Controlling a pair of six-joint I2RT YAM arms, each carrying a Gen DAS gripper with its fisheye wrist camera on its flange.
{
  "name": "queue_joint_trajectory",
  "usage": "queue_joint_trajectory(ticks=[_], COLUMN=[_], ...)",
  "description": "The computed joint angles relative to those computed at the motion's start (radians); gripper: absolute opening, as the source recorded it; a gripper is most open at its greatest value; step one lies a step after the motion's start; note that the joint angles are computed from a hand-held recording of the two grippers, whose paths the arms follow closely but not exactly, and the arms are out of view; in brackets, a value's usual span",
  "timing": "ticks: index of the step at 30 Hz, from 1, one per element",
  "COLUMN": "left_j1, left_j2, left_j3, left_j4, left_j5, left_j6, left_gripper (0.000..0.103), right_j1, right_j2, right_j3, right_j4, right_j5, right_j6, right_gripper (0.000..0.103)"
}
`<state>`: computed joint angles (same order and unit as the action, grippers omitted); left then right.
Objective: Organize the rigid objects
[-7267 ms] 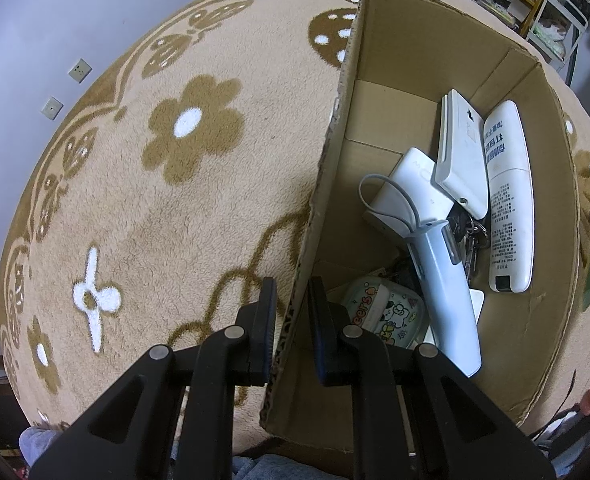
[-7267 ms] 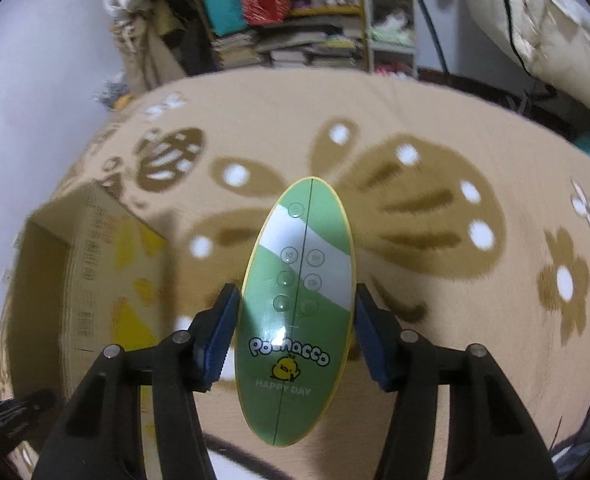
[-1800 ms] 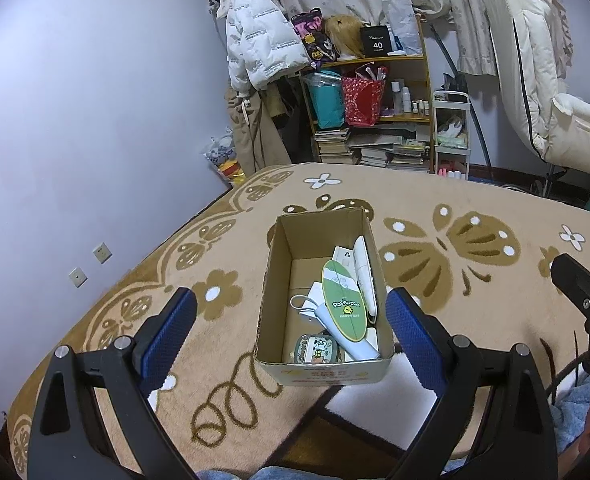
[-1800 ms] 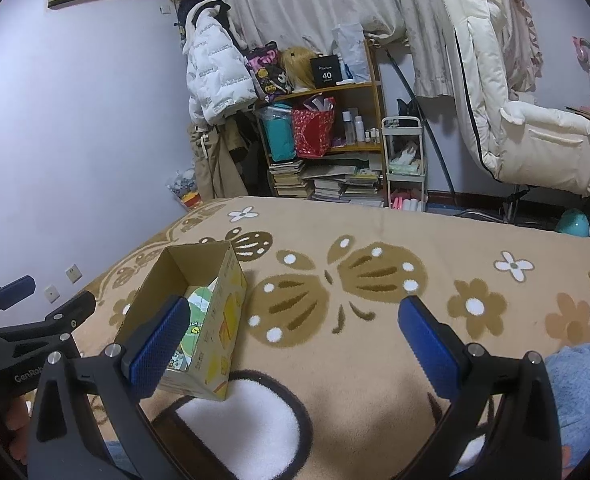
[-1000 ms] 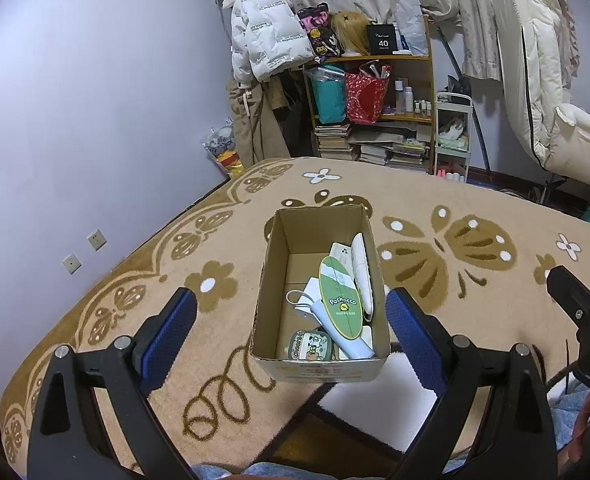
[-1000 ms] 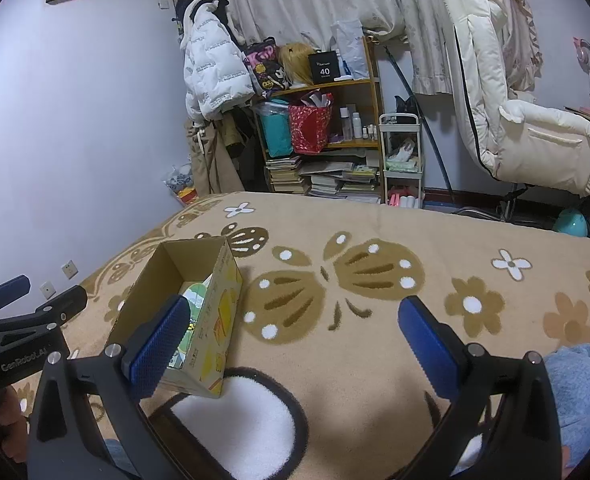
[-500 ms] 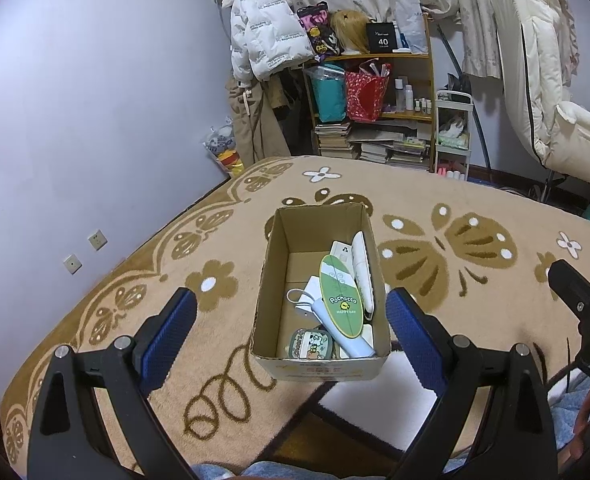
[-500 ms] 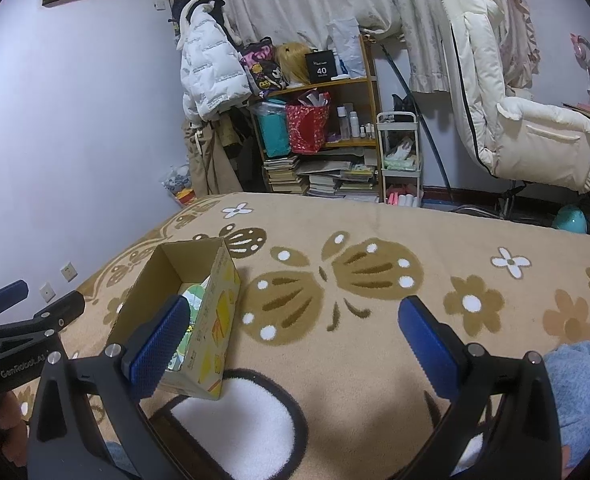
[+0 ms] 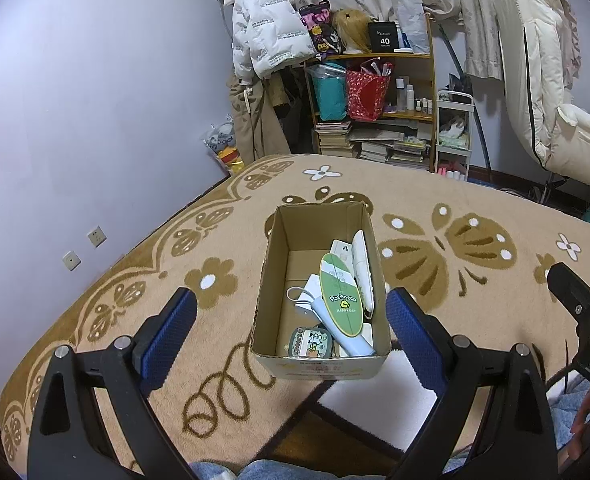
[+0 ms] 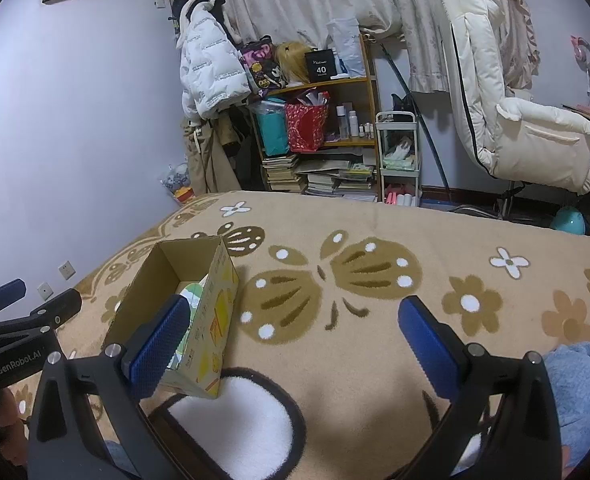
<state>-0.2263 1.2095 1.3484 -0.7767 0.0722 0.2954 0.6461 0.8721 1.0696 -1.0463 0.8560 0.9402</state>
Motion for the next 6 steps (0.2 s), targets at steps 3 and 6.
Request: queue_joint_trajectory(ticks=[3,6], left_j1=[0.001,0.003], left_j2=[0.0,0.0], left_j3=[0.001,-0.004], left_j4=[0.0,0.002], left_j5=[-0.001,0.001], left_j6=[0.002,0.002], left_gripper=[0.095,0.095], right_j1=[-0.003,-0.007], right_j2=[-0.003,-0.006], right_j3=[0.0,0.0], right_j4=[0.0,0.001], right_j5=[-0.004,-0.009], right_j6=[-0.005,-0.012], right_gripper=[0.103,0.103])
